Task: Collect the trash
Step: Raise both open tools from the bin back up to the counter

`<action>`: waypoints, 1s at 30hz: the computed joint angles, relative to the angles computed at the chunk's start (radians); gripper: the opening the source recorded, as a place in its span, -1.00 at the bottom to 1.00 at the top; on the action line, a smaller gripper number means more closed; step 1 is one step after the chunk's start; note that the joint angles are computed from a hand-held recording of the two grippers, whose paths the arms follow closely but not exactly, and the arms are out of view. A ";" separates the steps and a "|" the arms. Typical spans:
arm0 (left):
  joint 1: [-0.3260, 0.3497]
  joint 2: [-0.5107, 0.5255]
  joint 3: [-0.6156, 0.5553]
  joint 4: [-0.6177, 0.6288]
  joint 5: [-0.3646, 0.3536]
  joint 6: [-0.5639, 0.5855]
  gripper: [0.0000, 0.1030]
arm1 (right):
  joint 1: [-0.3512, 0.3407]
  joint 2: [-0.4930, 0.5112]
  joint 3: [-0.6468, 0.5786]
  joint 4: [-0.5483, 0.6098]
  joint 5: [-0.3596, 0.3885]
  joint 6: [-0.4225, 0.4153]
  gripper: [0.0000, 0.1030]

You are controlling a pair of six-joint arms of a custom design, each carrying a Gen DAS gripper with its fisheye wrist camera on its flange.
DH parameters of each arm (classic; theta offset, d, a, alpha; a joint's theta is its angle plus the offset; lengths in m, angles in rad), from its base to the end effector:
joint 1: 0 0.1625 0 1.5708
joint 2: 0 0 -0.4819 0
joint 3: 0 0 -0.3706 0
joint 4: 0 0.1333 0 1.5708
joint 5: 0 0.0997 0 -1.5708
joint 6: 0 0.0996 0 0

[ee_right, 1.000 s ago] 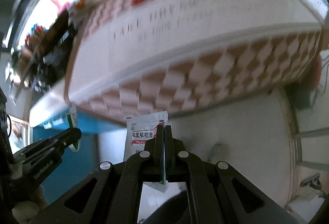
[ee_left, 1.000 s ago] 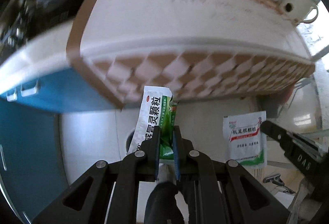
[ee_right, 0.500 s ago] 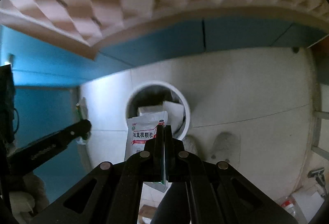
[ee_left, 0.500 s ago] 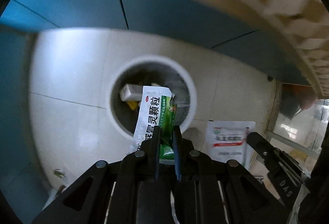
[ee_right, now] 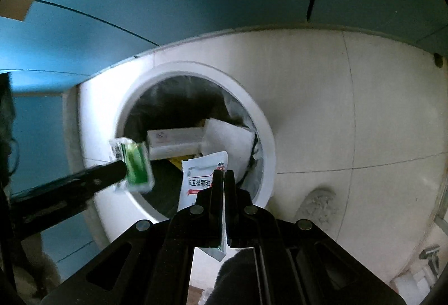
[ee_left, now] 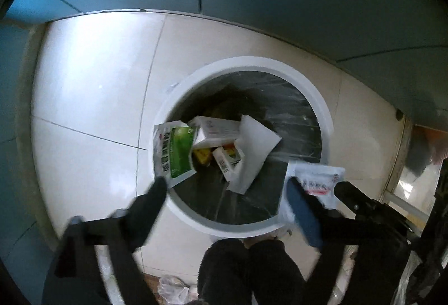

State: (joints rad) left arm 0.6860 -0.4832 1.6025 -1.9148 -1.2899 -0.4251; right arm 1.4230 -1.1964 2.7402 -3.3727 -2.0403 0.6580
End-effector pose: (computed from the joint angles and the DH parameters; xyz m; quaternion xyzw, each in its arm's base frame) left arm -0.3567 -0.4999 -0.0852 0.2604 0.8805 0.2179 0.3308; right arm 0.0423 -0.3150 0.1801 -0.4057 -0.8755 0.1793 0.1916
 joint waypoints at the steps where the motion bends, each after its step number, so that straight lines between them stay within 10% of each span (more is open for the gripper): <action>1: 0.003 -0.003 0.000 0.003 0.010 -0.001 0.88 | -0.003 0.006 -0.006 0.005 -0.001 -0.001 -0.89; 6: -0.023 -0.051 -0.006 0.042 0.070 -0.001 0.88 | 0.047 -0.050 -0.032 0.128 -0.036 0.044 0.23; 12: -0.097 -0.133 -0.037 0.160 0.127 -0.006 0.89 | 0.207 -0.253 -0.141 0.553 -0.095 0.178 0.91; 21: -0.206 -0.238 -0.228 0.408 0.114 -0.023 0.89 | 0.520 -0.463 -0.445 1.272 -0.165 0.511 1.00; 30: -0.286 -0.279 -0.466 0.622 0.055 -0.023 0.89 | 0.810 -0.431 -0.835 1.811 -0.180 0.830 1.00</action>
